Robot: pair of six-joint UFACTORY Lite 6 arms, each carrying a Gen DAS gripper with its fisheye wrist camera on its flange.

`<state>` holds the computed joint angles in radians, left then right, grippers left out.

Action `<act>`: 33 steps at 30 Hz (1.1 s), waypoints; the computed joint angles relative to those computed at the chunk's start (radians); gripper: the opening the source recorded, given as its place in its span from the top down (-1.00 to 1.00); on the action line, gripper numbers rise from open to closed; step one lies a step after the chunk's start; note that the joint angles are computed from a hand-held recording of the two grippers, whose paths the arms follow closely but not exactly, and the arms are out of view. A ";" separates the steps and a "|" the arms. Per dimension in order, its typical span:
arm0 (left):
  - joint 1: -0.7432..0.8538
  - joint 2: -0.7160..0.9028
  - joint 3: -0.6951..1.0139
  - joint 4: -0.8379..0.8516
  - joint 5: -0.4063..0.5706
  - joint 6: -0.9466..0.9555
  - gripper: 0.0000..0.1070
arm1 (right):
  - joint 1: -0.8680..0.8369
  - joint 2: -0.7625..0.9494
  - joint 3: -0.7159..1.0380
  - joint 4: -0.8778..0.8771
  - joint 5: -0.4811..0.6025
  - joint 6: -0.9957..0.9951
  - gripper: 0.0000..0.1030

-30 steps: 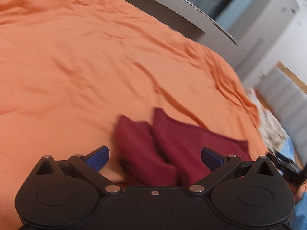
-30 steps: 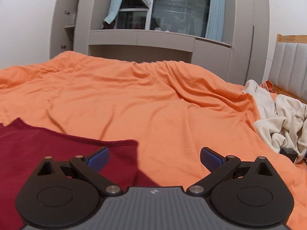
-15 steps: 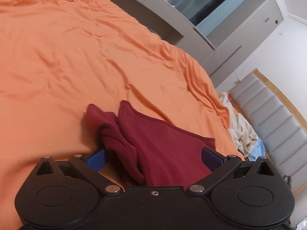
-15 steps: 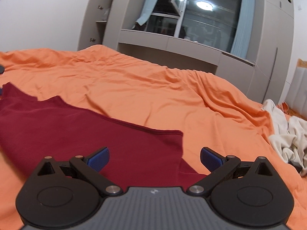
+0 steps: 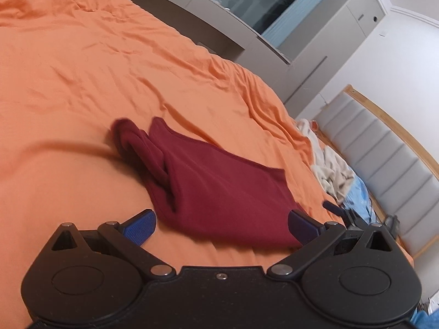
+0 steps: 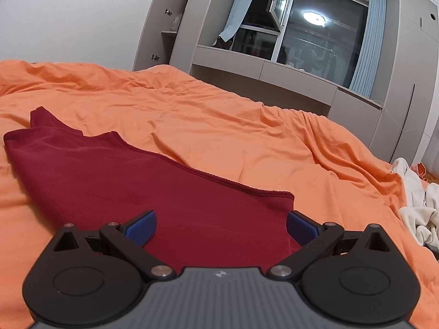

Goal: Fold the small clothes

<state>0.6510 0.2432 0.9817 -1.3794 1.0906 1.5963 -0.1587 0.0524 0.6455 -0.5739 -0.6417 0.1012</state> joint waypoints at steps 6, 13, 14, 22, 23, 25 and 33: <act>-0.052 0.039 -0.009 0.013 -0.006 -0.044 -0.91 | -0.011 -0.015 -0.003 -0.116 -0.039 0.188 -1.00; -0.170 0.015 -0.054 -0.147 -0.158 -0.021 -0.91 | 0.084 0.038 0.056 -0.095 0.045 0.287 -1.00; -0.184 0.009 -0.063 -0.176 -0.181 -0.015 -0.91 | 0.098 0.050 0.061 -0.081 0.057 0.267 -1.00; -0.290 -0.036 -0.132 -0.377 -0.287 0.131 -0.91 | 0.179 0.098 0.021 0.146 0.051 0.031 -1.00; -0.306 -0.036 -0.140 -0.410 -0.310 0.158 -0.91 | 0.177 0.104 0.026 0.134 0.052 0.045 -1.00; -0.339 -0.029 -0.148 -0.486 -0.359 0.203 -0.91 | 0.161 0.116 0.038 0.085 0.053 0.095 -1.00; -0.424 -0.023 -0.154 -0.737 -0.480 0.334 -0.91 | 0.178 0.109 0.023 0.142 0.048 0.037 -1.00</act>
<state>0.2272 0.2199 0.8275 -2.1161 0.6108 1.9306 0.0190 0.1613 0.6686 -0.4318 -0.5935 0.1385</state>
